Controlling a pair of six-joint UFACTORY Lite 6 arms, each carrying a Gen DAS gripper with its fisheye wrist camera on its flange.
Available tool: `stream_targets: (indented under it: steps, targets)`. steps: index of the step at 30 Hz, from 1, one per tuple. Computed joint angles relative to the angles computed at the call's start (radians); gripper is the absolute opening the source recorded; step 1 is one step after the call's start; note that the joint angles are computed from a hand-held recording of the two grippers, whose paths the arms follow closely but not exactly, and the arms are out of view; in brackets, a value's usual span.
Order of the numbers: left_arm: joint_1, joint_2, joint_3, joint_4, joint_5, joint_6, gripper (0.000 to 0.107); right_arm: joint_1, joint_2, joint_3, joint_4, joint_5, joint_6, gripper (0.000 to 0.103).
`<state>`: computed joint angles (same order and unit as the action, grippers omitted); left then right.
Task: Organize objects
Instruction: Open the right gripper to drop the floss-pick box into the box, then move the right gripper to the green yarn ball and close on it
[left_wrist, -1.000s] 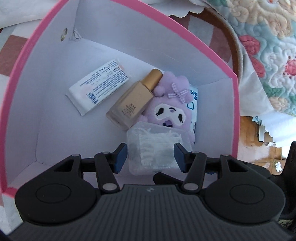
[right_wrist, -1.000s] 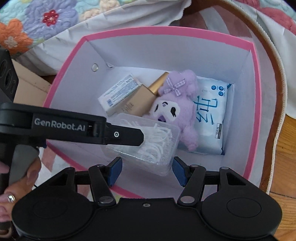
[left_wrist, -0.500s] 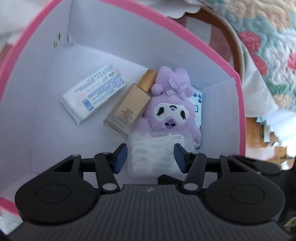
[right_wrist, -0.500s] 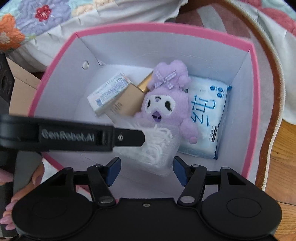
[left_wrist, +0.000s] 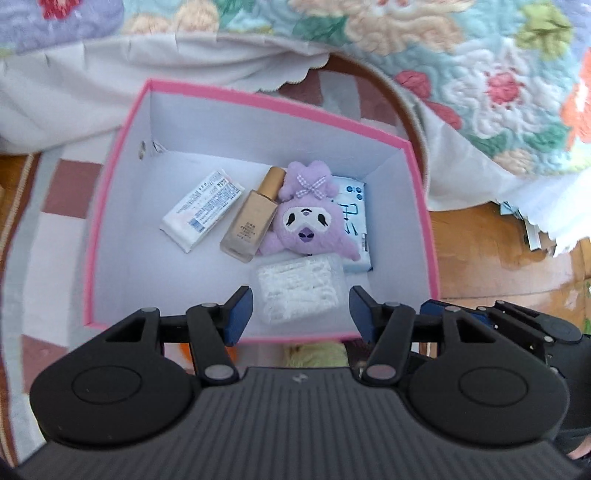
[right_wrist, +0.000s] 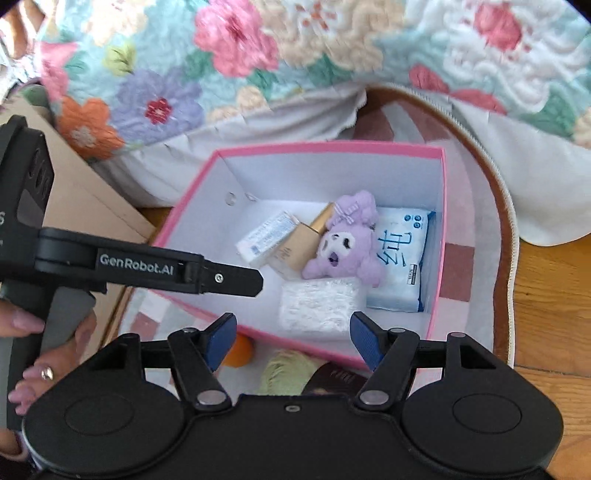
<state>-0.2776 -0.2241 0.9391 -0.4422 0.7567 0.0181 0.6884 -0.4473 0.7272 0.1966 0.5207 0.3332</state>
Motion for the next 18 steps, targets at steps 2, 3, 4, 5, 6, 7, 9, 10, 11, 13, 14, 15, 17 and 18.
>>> stream_targets:
  steps: [2,3,4,5,6,7,9,10,11,13,14,15,17,18]
  targets:
    - [-0.005,-0.062,0.008,0.042,0.046,-0.037,0.059,0.050,-0.059,0.011,-0.081,0.039,0.105,0.072]
    - [-0.005,-0.100,0.014,0.061,0.075,-0.052,0.060,0.086,-0.085,0.024,-0.138,0.063,0.171,0.073]
    - [0.000,-0.135,0.020,0.074,0.105,-0.061,0.062,0.127,-0.108,0.038,-0.192,0.087,0.232,0.073]
    - [0.000,-0.169,0.028,0.094,0.133,-0.078,0.062,0.165,-0.131,0.054,-0.238,0.117,0.279,0.073]
    - [-0.002,-0.201,0.036,0.116,0.159,-0.097,0.062,0.206,-0.148,0.073,-0.285,0.151,0.325,0.073]
    - [-0.003,-0.234,0.050,0.136,0.193,-0.115,0.063,0.258,-0.161,0.093,-0.342,0.185,0.384,0.073]
    - [-0.004,-0.294,0.071,0.164,0.252,-0.136,0.064,0.356,-0.178,0.131,-0.432,0.253,0.478,0.073]
    - [-0.001,-0.320,0.081,0.166,0.278,-0.137,0.066,0.414,-0.183,0.153,-0.477,0.294,0.530,0.073]
    - [0.001,-0.347,0.089,0.168,0.305,-0.139,0.067,0.468,-0.188,0.169,-0.517,0.329,0.583,0.073]
    - [0.000,-0.396,0.111,0.178,0.363,-0.150,0.068,0.594,-0.201,0.197,-0.606,0.403,0.709,0.076]
    - [-0.016,-0.423,0.116,0.195,0.381,-0.168,0.068,0.659,-0.203,0.208,-0.650,0.439,0.770,0.081]
    - [-0.053,-0.454,0.114,0.228,0.391,-0.214,0.068,0.728,-0.207,0.218,-0.692,0.479,0.830,0.081]
    - [-0.141,-0.512,0.112,0.292,0.410,-0.314,0.069,0.846,-0.210,0.236,-0.748,0.549,0.918,0.082]
    - [-0.193,-0.538,0.110,0.323,0.419,-0.369,0.069,0.906,-0.213,0.239,-0.777,0.581,0.967,0.082]
